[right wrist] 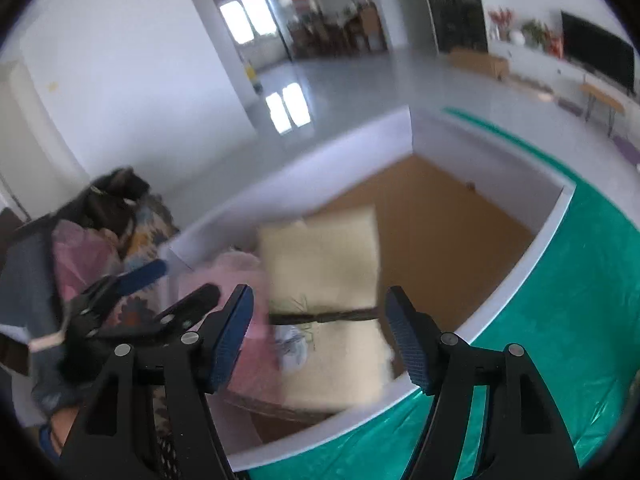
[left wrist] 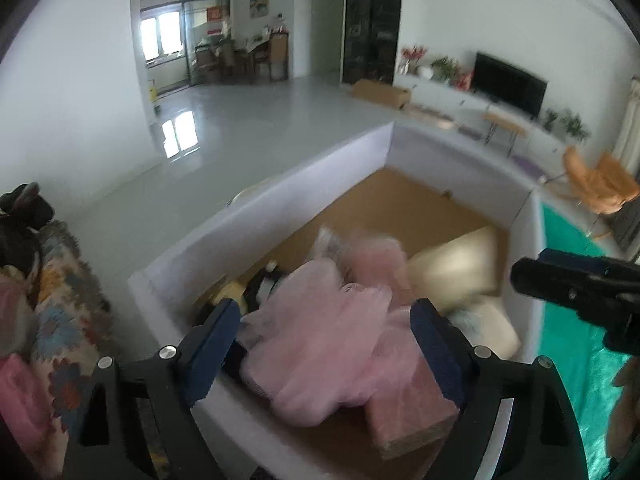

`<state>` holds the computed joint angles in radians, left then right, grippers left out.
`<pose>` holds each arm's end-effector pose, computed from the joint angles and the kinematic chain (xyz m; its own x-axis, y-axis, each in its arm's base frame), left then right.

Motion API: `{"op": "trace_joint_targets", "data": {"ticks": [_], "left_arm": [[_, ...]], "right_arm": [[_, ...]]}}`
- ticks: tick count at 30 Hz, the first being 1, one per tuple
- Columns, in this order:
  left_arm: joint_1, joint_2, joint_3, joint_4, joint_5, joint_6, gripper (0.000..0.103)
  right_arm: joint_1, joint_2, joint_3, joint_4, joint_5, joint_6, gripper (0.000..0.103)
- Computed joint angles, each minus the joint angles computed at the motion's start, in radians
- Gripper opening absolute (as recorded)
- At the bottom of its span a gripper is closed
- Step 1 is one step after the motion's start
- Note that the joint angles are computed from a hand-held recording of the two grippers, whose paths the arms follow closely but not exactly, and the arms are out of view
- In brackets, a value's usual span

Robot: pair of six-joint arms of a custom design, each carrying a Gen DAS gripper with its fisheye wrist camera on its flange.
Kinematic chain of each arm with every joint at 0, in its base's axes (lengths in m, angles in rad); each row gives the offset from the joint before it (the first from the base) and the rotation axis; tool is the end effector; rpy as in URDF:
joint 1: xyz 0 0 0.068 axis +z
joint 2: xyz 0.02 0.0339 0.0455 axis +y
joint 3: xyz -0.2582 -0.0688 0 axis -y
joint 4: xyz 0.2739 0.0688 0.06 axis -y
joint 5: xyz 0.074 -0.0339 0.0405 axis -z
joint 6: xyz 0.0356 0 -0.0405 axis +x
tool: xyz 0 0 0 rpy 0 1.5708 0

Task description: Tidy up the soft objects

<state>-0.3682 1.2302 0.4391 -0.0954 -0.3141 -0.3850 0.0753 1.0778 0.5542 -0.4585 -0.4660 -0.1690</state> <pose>0.2252 -0.0751 0.1207 -0.7301 -0.1012 -0.6758 -0.1231 0.9923 -0.0155 0.2219 0.0328 0.1680 -0.7643 -0.2084 -0.6102 -0.4510 0.8491 0.2750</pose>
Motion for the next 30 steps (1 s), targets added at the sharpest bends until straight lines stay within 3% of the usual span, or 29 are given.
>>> {"op": "trace_joint_targets", "data": {"ticks": [6,14,17,30], "left_arm": [[-0.111,0.040,0.008,-0.087,-0.177,-0.130,0.087],[-0.216,-0.131,0.013,-0.340,-0.301,-0.346,0.087],[-0.236,-0.160,0.026,-0.383,-0.301,-0.378,0.087],[-0.231,-0.204,0.021,-0.460,-0.289,-0.416,0.087]], "right_arm": [[-0.088,-0.035,-0.031,-0.049,-0.033,-0.081,0.072],[-0.104,-0.130,-0.014,-0.169,0.047,-0.160,0.072],[-0.073,-0.150,-0.014,-0.176,0.109,-0.145,0.072],[-0.010,-0.177,-0.022,-0.192,0.167,-0.126,0.072]]}}
